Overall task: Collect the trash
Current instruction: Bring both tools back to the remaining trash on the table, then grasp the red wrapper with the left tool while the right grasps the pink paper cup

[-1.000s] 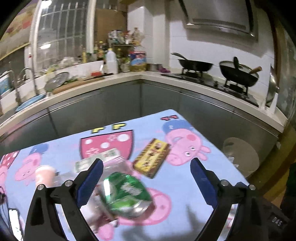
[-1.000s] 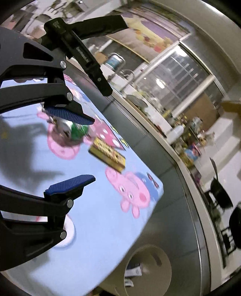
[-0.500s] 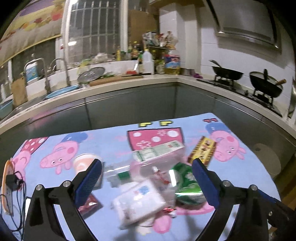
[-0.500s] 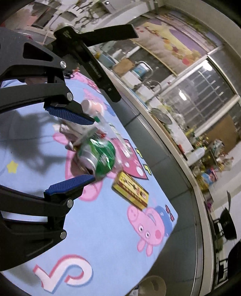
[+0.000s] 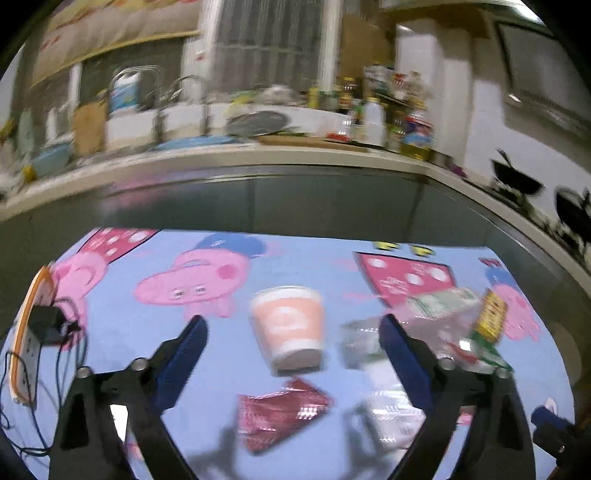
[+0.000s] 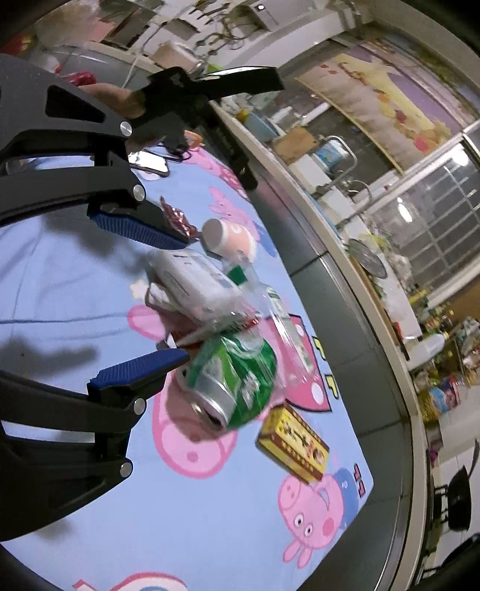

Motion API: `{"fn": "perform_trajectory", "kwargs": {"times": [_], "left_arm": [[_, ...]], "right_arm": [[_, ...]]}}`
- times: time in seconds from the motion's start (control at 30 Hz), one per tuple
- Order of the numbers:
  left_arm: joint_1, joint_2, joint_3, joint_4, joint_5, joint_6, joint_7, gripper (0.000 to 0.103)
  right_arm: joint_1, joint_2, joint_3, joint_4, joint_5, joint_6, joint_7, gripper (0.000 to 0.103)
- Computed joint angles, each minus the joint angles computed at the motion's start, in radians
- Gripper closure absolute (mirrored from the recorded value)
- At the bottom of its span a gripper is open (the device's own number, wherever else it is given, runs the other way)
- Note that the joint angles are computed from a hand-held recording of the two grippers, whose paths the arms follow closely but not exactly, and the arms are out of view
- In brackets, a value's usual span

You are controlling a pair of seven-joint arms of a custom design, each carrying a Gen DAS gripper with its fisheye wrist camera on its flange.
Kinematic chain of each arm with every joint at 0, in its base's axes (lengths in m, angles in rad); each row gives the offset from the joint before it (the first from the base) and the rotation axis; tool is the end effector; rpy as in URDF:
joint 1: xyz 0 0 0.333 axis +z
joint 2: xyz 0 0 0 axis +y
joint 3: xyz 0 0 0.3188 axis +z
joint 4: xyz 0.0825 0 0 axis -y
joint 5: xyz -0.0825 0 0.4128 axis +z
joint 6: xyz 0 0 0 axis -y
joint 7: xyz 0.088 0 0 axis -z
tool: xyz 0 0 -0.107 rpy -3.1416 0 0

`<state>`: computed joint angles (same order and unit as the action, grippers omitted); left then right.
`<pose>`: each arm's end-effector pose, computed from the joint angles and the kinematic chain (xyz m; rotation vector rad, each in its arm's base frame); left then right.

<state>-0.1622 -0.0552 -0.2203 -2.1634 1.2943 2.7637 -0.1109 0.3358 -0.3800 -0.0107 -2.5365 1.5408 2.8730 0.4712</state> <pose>0.5234 -0.2558 0.4565 -1.7963 1.4665 -0.8992 0.4486 0.0916 0.4315 -1.5368 1.4959 -0.1756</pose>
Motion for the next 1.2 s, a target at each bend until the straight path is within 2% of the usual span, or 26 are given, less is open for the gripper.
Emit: {"fn": "perform_trajectory", "kwargs": {"times": [0.07, 0.2, 0.27, 0.4, 0.43, 0.5, 0.57, 0.63, 0.73, 0.8, 0.83, 0.87, 0.9, 0.97, 1.07, 1.13, 1.2], "left_arm": [[0.024, -0.023, 0.024, -0.036, -0.017, 0.033, -0.014, 0.023], [0.086, -0.068, 0.051, -0.116, -0.036, 0.128, -0.025, 0.029], [0.105, -0.072, 0.045, -0.133, -0.025, 0.169, -0.013, 0.029], [0.108, -0.032, 0.034, -0.144, -0.086, 0.267, 0.098, 0.025], [0.109, -0.016, 0.028, -0.139, -0.057, 0.304, 0.093, 0.024], [0.106, -0.001, 0.012, -0.123, 0.07, 0.319, 0.027, 0.017], [0.073, 0.001, -0.009, -0.113, 0.172, 0.245, 0.031, 0.014], [0.038, 0.011, -0.018, -0.104, 0.2, 0.167, 0.094, 0.014], [-0.01, 0.046, -0.026, -0.078, 0.188, 0.034, 0.196, 0.014], [-0.032, 0.077, -0.019, -0.053, 0.144, -0.018, 0.264, 0.017], [-0.04, 0.098, -0.014, -0.037, 0.119, -0.027, 0.304, 0.026], [-0.046, 0.114, -0.008, -0.027, 0.086, -0.023, 0.343, 0.044], [-0.05, 0.119, 0.0, -0.028, 0.051, -0.013, 0.374, 0.056], [-0.04, 0.131, 0.021, -0.039, -0.056, 0.06, 0.444, 0.097], [-0.021, 0.092, 0.051, -0.098, -0.073, 0.172, 0.376, 0.101], [0.003, 0.058, 0.065, -0.143, -0.071, 0.255, 0.318, 0.102], [0.038, 0.023, 0.076, -0.186, -0.025, 0.354, 0.216, 0.102]], "right_arm": [[0.006, 0.025, 0.009, 0.013, -0.017, -0.003, 0.011, 0.047], [0.017, 0.076, 0.02, 0.041, -0.059, -0.02, 0.041, 0.047], [0.022, 0.106, 0.027, 0.057, -0.094, -0.031, 0.066, 0.047], [0.03, 0.142, 0.036, 0.085, -0.146, -0.039, 0.098, 0.048], [0.031, 0.146, 0.036, 0.092, -0.155, -0.041, 0.103, 0.048], [0.033, 0.154, 0.036, 0.112, -0.168, -0.043, 0.107, 0.048], [0.035, 0.16, 0.037, 0.139, -0.178, -0.038, 0.097, 0.048], [0.028, 0.18, 0.031, 0.181, -0.216, -0.064, 0.119, 0.048], [0.004, 0.254, 0.027, 0.294, -0.317, -0.153, 0.204, 0.048], [-0.015, 0.351, 0.038, 0.424, -0.436, -0.237, 0.305, 0.046], [-0.023, 0.391, 0.046, 0.476, -0.476, -0.263, 0.341, 0.046], [-0.028, 0.454, 0.057, 0.555, -0.553, -0.289, 0.404, 0.044], [-0.033, 0.498, 0.067, 0.61, -0.616, -0.31, 0.452, 0.042], [-0.025, 0.615, 0.075, 0.758, -0.799, -0.366, 0.601, 0.042], [-0.005, 0.745, 0.078, 0.927, -0.992, -0.44, 0.741, 0.038], [0.009, 0.805, 0.079, 1.002, -1.086, -0.456, 0.805, 0.031], [0.027, 0.858, 0.073, 1.066, -1.172, -0.488, 0.873, 0.028]]}}
